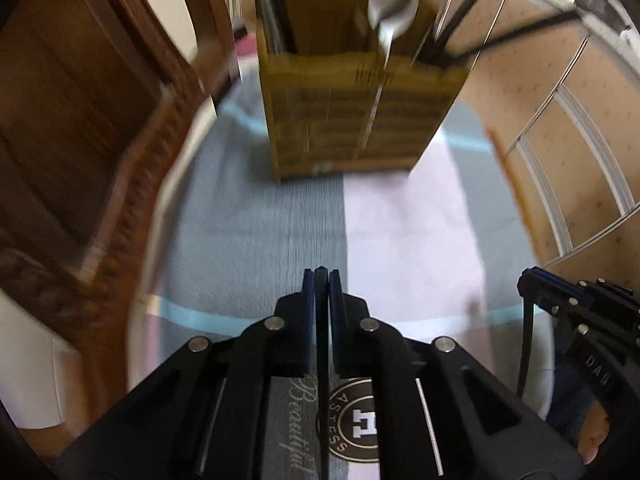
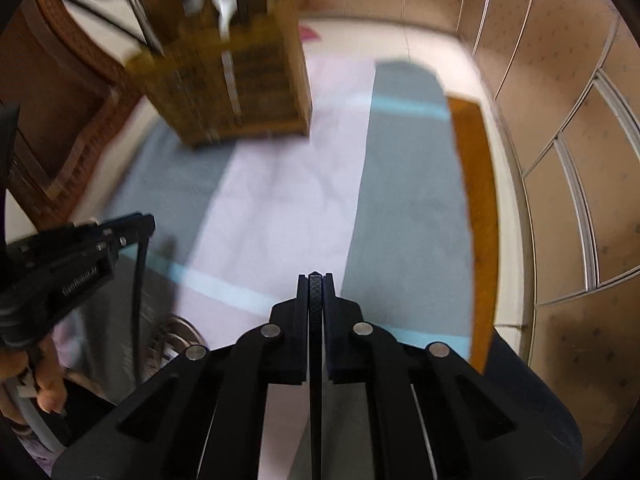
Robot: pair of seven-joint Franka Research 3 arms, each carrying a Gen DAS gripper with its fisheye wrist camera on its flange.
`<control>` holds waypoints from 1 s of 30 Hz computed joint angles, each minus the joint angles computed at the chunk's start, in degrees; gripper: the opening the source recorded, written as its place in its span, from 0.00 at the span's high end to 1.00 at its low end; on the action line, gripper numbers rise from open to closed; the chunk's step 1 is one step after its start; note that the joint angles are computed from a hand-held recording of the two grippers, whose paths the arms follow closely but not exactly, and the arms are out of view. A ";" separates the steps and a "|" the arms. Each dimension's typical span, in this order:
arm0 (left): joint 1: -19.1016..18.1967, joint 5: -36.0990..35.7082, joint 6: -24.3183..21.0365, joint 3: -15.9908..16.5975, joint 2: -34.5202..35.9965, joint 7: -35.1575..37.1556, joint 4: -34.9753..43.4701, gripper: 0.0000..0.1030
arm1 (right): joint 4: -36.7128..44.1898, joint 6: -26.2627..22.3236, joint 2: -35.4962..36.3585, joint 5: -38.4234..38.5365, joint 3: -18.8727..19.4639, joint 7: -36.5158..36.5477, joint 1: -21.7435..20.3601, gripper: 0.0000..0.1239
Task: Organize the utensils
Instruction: 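Lift both tools' chopsticks up over the wooden holder, then lower the chopsticks into the wooden holder and open both tools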
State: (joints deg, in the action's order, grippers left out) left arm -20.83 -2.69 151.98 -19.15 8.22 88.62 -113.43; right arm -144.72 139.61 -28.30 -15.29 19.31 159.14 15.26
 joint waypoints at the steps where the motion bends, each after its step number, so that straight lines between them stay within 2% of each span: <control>1: 0.21 -0.62 1.02 -0.13 -1.22 0.51 -0.76 0.93 | -0.06 -0.09 -1.85 -0.90 0.46 0.77 -0.32 0.94; 5: -0.16 -3.83 5.30 -0.01 -7.91 1.95 -4.30 0.93 | -0.33 -0.06 -7.41 -2.99 1.47 1.29 -2.03 0.94; 9: -1.70 -4.99 9.62 1.25 -11.74 2.50 -5.71 0.93 | 0.48 -0.70 -11.74 -4.71 3.52 1.65 -4.20 0.94; 15: -4.03 -7.56 13.60 3.83 -16.22 4.49 -7.24 0.93 | 2.73 -1.39 -17.52 -8.95 8.47 3.45 -9.09 0.94; 18: -4.15 -4.99 16.24 4.13 -16.69 2.08 -6.83 0.93 | 4.42 -1.39 -18.15 -11.09 10.32 3.69 -11.60 0.94; 24: -5.11 -3.66 16.12 5.16 -16.36 1.25 -2.59 0.93 | 9.70 -1.75 -15.23 -14.58 11.93 2.48 -15.68 0.94; 27: -5.27 -4.25 15.49 5.59 -15.98 1.81 0.10 0.93 | 12.37 -0.28 -14.01 -17.37 12.12 2.77 -17.89 0.94; 30: -4.39 -3.23 17.45 5.27 -15.00 0.71 2.95 0.93 | 14.65 1.50 -14.02 -20.67 13.00 4.80 -20.92 0.94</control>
State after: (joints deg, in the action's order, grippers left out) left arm -25.22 -5.92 169.43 -13.88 -6.78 89.34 -110.48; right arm -130.07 141.11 -42.32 -35.96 32.30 163.94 -5.66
